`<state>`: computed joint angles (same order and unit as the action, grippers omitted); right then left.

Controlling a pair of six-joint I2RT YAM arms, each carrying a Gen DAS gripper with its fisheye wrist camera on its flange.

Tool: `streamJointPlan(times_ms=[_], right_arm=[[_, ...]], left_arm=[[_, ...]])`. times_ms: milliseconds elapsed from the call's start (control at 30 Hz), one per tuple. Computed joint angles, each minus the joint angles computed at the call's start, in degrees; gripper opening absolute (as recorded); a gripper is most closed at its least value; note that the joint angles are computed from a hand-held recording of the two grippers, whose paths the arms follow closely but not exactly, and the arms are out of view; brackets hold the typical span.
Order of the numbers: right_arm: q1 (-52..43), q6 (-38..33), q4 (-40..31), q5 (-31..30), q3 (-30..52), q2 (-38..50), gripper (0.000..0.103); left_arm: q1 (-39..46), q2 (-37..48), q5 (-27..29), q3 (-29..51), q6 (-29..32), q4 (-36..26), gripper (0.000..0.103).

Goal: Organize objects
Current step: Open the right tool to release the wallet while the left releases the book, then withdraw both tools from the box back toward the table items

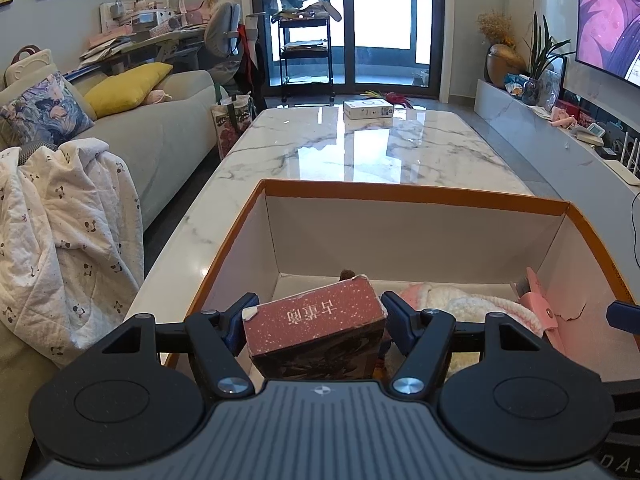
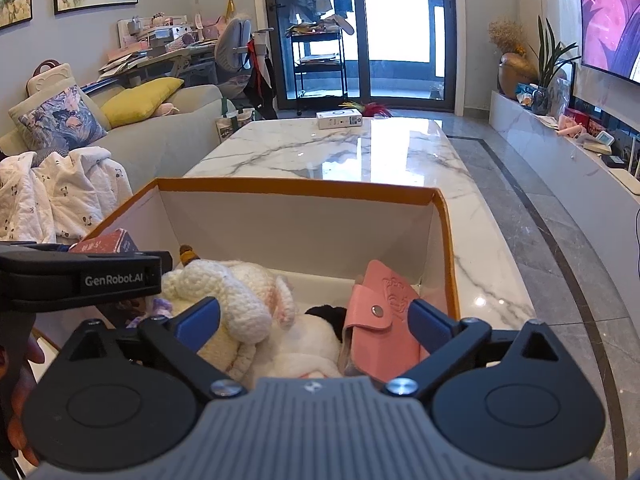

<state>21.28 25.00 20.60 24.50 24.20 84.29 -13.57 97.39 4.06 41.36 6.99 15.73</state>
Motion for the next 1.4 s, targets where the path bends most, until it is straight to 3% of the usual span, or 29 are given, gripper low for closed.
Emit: streamJointPlan(times_ms=[533, 833, 1233, 1400], right_arm=[[4.76, 3.84, -2.68, 4.61, -0.97, -2.76, 0.102], [7.54, 5.47, -5.94, 7.58, -1.24, -5.29, 0.102], [13.41, 9.27, -15.83, 13.62, -1.76, -13.64, 0.102], [17.55, 13.40, -22.51, 17.13, -1.75, -17.26, 0.102]], left_arm=[[0.62, -4.03, 0.19, -2.36, -0.34, -1.95, 0.079], [1.92, -10.47, 1.22, -5.31, 0.04, -3.06, 0.079], [2.83, -21.23, 2.14, -11.36, 3.96, -6.46, 0.079], [5.01, -25.61, 4.12, -12.91, 5.47, -10.74, 0.079]])
